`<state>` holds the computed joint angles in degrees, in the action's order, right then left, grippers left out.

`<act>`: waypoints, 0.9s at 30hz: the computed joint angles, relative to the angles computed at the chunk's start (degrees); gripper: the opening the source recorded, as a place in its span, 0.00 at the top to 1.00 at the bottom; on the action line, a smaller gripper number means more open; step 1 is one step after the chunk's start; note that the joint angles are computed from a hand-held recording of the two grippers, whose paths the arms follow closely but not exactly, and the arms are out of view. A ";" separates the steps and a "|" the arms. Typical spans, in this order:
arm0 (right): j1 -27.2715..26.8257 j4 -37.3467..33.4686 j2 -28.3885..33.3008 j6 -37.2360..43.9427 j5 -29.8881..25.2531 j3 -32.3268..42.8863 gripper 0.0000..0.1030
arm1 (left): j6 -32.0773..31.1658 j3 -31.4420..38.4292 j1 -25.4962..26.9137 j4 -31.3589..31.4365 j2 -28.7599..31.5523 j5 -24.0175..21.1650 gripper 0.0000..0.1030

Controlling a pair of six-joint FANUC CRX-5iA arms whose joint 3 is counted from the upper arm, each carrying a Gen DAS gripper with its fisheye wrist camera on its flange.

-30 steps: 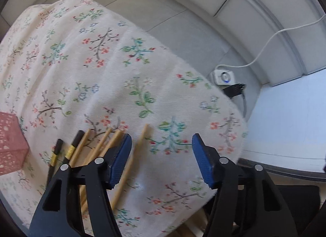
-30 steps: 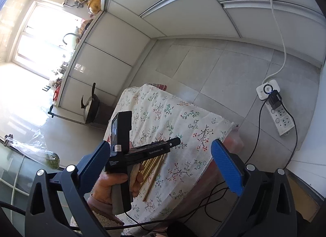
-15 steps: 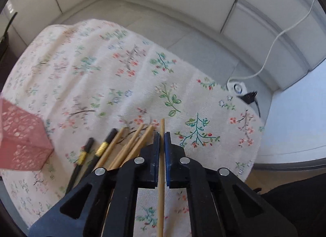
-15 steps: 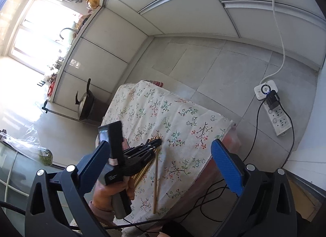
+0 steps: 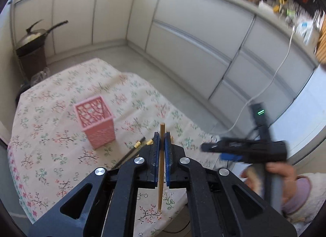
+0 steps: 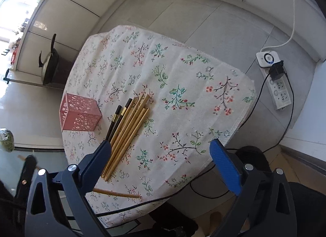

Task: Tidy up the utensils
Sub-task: 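Lift the chopstick upright with the left gripper while the right gripper grasps another wooden chopstick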

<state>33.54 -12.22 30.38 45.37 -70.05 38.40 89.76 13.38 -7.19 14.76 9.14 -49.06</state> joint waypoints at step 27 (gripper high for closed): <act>1.37 -2.88 18.22 -12.48 -4.56 20.20 0.93 | -8.17 -18.54 6.27 16.11 -16.03 20.46 0.96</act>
